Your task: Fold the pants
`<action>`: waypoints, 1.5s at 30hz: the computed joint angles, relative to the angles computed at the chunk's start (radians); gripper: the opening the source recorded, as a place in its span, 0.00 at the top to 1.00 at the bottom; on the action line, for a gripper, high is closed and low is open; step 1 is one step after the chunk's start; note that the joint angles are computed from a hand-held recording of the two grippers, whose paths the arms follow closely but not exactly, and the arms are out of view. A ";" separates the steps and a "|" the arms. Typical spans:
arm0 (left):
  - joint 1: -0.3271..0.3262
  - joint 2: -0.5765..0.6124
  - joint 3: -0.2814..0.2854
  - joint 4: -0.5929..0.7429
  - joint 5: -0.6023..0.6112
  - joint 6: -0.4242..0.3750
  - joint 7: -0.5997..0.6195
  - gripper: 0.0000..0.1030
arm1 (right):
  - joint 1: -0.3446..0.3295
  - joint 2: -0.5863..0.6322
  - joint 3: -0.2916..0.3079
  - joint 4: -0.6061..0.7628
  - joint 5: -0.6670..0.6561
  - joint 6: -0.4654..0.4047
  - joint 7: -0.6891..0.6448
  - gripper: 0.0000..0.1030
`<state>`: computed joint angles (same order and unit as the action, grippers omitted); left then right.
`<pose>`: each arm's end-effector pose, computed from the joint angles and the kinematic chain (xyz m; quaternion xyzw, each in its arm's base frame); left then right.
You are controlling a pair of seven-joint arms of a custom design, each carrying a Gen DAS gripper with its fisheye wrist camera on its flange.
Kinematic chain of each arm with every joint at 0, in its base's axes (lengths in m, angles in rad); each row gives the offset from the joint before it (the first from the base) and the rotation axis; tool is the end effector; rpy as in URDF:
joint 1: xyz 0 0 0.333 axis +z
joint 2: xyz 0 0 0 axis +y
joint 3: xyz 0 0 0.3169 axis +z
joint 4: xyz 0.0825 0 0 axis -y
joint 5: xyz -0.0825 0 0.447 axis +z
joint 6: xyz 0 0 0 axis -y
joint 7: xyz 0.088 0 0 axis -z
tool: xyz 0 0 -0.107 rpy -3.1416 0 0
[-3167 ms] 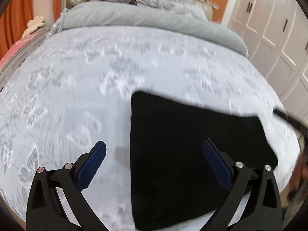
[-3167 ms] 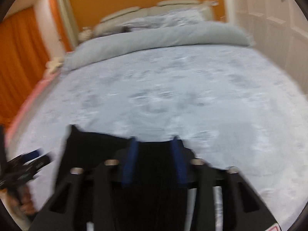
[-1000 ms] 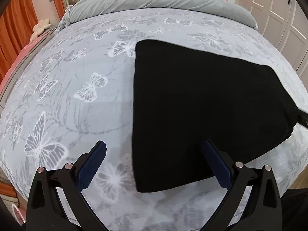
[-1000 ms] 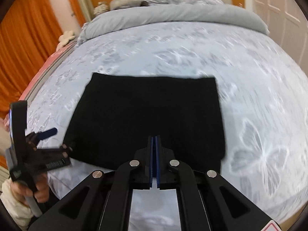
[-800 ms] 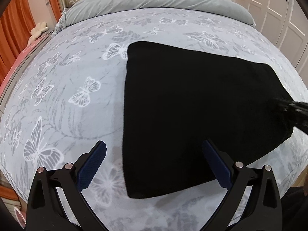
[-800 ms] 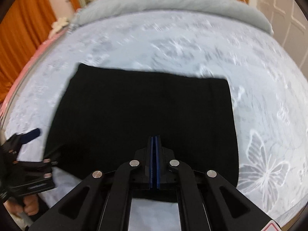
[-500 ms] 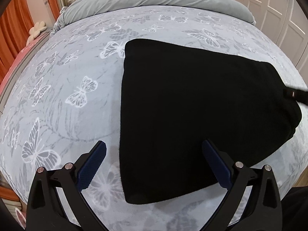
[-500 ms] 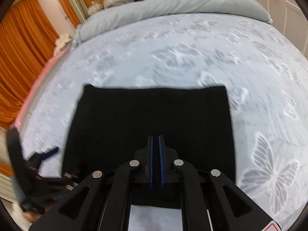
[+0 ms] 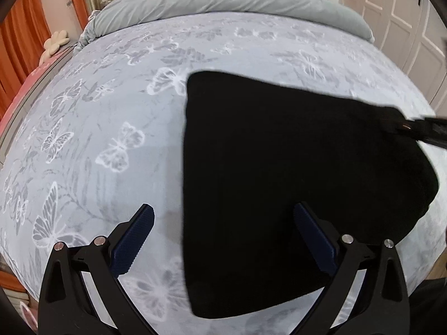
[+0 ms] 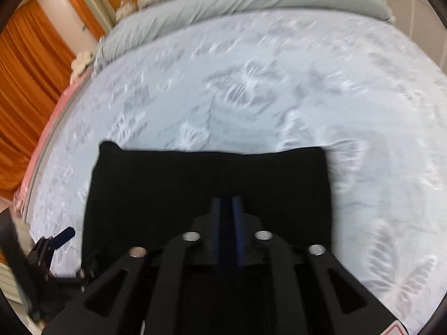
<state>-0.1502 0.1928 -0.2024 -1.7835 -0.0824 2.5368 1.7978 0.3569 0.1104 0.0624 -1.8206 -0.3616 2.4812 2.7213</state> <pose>0.6750 -0.2383 0.4864 -0.4851 0.8277 -0.2413 0.1463 0.6350 0.2829 0.5133 -0.4825 0.8219 -0.1417 0.2676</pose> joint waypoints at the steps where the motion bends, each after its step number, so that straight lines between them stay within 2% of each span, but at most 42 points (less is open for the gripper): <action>1: 0.013 -0.001 -0.004 0.009 -0.037 -0.012 0.022 0.05 | 0.002 -0.051 -0.003 -0.057 -0.020 0.016 0.033 0.58; 2: 0.024 -0.003 -0.008 0.015 -0.073 -0.021 0.042 0.05 | -0.001 -0.082 0.000 -0.089 -0.024 0.017 0.048 0.50; 3: 0.029 -0.006 -0.008 0.016 -0.092 -0.024 0.049 0.05 | -0.008 -0.126 0.005 -0.141 0.007 0.011 0.043 0.47; 6: 0.049 -0.036 -0.018 -0.007 -0.196 -0.024 0.109 0.05 | -0.026 -0.174 0.013 -0.220 0.165 0.049 -0.053 0.45; 8: 0.059 -0.068 -0.035 -0.030 -0.311 -0.059 0.215 0.05 | -0.029 -0.180 0.018 -0.247 0.253 0.072 -0.126 0.45; 9: 0.055 -0.078 -0.037 -0.040 -0.341 -0.072 0.251 0.05 | -0.029 -0.173 0.024 -0.244 0.268 0.059 -0.156 0.49; 10: 0.047 -0.101 -0.045 -0.065 -0.375 -0.083 0.313 0.05 | -0.029 -0.164 0.031 -0.234 0.260 0.041 -0.173 0.59; 11: 0.034 -0.120 -0.046 -0.087 -0.390 -0.084 0.358 0.05 | -0.029 -0.157 0.035 -0.224 0.261 0.027 -0.187 0.76; 13: 0.003 -0.155 -0.050 -0.133 -0.402 -0.074 0.449 0.05 | -0.031 -0.169 0.042 -0.221 0.207 0.049 -0.160 0.79; 16: -0.057 -0.198 -0.059 -0.201 -0.392 -0.018 0.548 0.05 | -0.036 -0.204 0.037 -0.246 0.237 0.177 -0.188 0.81; 17: -0.078 -0.204 -0.065 -0.216 -0.372 0.020 0.554 0.05 | -0.036 -0.209 0.035 -0.254 0.265 0.219 -0.211 0.87; 19: -0.111 -0.190 -0.070 -0.216 -0.341 0.090 0.538 0.05 | -0.019 -0.207 0.019 -0.260 0.399 0.310 -0.333 0.90; 21: -0.129 -0.150 -0.071 -0.173 -0.322 0.112 0.493 0.09 | -0.017 -0.194 0.019 -0.243 0.451 0.312 -0.396 0.89; 22: -0.131 -0.110 -0.071 -0.123 -0.340 0.088 0.472 0.38 | -0.022 -0.186 0.023 -0.233 0.450 0.303 -0.395 0.87; 23: -0.128 -0.078 -0.069 -0.076 -0.339 0.038 0.446 0.73 | -0.030 -0.190 0.026 -0.240 0.434 0.298 -0.368 0.84; 24: -0.121 -0.038 -0.069 -0.019 -0.344 -0.034 0.415 0.86 | -0.033 -0.199 0.027 -0.249 0.440 0.292 -0.365 0.82; 25: -0.110 0.004 -0.069 0.042 -0.364 -0.099 0.387 0.92 | -0.039 -0.210 0.028 -0.262 0.431 0.282 -0.350 0.79; 27: -0.083 0.040 -0.076 0.096 -0.408 -0.135 0.364 0.93 | -0.068 -0.245 0.052 -0.281 0.291 0.208 -0.252 0.58; 28: -0.067 0.034 -0.085 0.095 -0.441 -0.134 0.389 0.94 | -0.076 -0.255 0.061 -0.284 0.235 0.159 -0.230 0.55; 29: -0.056 0.023 -0.091 0.088 -0.465 -0.132 0.408 0.94 | -0.076 -0.254 0.065 -0.283 0.213 0.111 -0.228 0.55; 32: -0.031 -0.007 -0.097 0.083 -0.552 -0.125 0.469 0.94 | -0.063 -0.200 0.050 -0.248 0.248 0.066 -0.290 0.55; 35: -0.021 0.011 -0.092 0.127 -0.605 -0.176 0.464 0.93 | -0.053 -0.097 0.041 -0.156 0.254 0.015 -0.344 0.55; 37: -0.017 0.025 -0.089 0.150 -0.618 -0.207 0.453 0.93 | -0.045 -0.054 0.033 -0.115 0.227 -0.002 -0.322 0.55; 38: -0.016 0.025 -0.089 0.153 -0.618 -0.210 0.452 0.93 | -0.041 -0.036 0.030 -0.098 0.219 -0.004 -0.320 0.69; 39: -0.015 0.024 -0.090 0.152 -0.624 -0.212 0.461 0.93 | -0.026 -0.022 0.017 -0.078 0.210 -0.016 -0.319 0.95; 40: -0.015 0.021 -0.090 0.147 -0.625 -0.211 0.466 0.93 | -0.037 -0.029 0.029 -0.087 0.249 0.022 -0.344 0.96; 41: -0.015 0.019 -0.090 0.147 -0.627 -0.216 0.470 0.93 | -0.042 -0.043 0.040 -0.090 0.217 0.037 -0.319 0.96; 42: -0.013 0.016 -0.090 0.148 -0.631 -0.226 0.475 0.93 | -0.012 -0.069 0.022 -0.083 0.115 0.011 -0.257 0.96; 43: -0.013 0.014 -0.091 0.149 -0.636 -0.240 0.481 0.93 | -0.010 -0.101 0.022 -0.105 0.075 0.026 -0.215 0.96; 44: -0.012 0.005 -0.092 0.138 -0.644 -0.244 0.494 0.92 | -0.017 -0.150 0.020 -0.158 0.071 0.064 -0.174 0.97; 45: -0.013 0.000 -0.091 0.130 -0.649 -0.248 0.504 0.91 | -0.026 -0.173 0.023 -0.187 0.056 0.054 -0.154 0.97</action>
<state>-0.1636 0.1930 -0.2938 -1.6535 -0.7310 2.2892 2.3015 0.3314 -0.0626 0.0857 -2.0072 -0.3051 2.5354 2.5677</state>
